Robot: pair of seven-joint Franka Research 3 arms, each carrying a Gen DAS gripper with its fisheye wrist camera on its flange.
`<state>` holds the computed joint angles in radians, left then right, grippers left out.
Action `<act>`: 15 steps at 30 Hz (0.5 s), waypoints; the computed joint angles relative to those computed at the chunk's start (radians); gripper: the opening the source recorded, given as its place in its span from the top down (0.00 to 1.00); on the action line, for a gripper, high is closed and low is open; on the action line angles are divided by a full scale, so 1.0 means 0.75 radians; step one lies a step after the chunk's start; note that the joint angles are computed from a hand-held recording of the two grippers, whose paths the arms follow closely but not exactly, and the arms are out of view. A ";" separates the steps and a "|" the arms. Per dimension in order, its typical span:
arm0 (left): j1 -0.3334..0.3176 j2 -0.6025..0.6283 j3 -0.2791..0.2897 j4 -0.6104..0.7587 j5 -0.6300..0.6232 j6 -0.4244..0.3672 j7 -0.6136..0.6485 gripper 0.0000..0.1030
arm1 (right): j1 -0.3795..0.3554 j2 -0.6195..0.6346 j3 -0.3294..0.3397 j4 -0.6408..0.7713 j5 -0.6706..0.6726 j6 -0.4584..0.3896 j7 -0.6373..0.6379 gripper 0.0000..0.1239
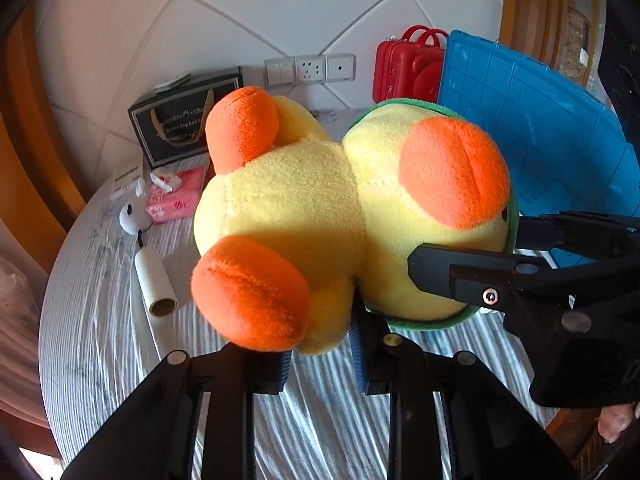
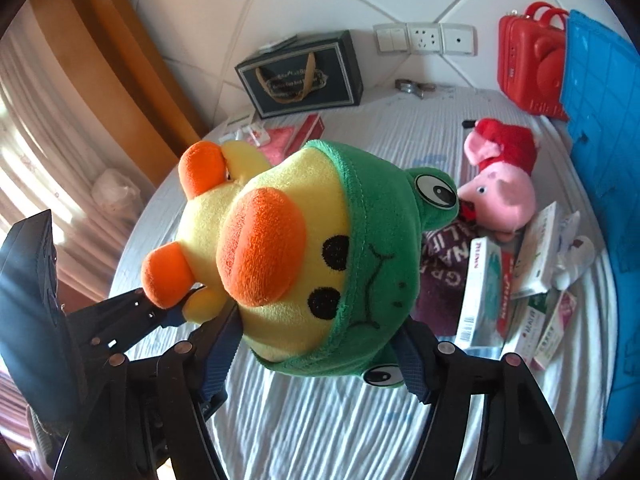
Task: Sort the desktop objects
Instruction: 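Carry the duck plush with both grippers and drop it into the blue bin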
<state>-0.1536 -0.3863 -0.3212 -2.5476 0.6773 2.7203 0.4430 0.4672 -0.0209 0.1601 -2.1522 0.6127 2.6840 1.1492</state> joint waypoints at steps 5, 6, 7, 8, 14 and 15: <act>0.013 0.055 -0.070 0.198 0.126 -0.005 -0.005 0.77 | -0.029 -0.174 -0.042 -0.073 0.026 0.090 -0.026 0.44; 0.017 0.082 -0.090 0.255 0.168 -0.013 -0.018 0.77 | -0.040 -0.216 -0.054 -0.090 0.016 0.101 -0.019 0.44; 0.016 0.114 -0.109 0.317 0.212 -0.020 -0.033 0.77 | -0.048 -0.250 -0.069 -0.102 0.014 0.117 -0.022 0.44; 0.008 0.150 -0.121 0.380 0.252 -0.027 -0.043 0.77 | -0.056 -0.284 -0.089 -0.113 0.019 0.130 -0.030 0.44; -0.119 0.510 -0.185 0.903 0.468 -0.160 -0.060 0.77 | -0.158 -0.445 -0.217 -0.119 -0.010 0.140 -0.067 0.44; -0.155 0.589 -0.189 1.010 0.494 -0.189 -0.044 0.77 | -0.182 -0.458 -0.240 -0.104 -0.020 0.128 -0.076 0.44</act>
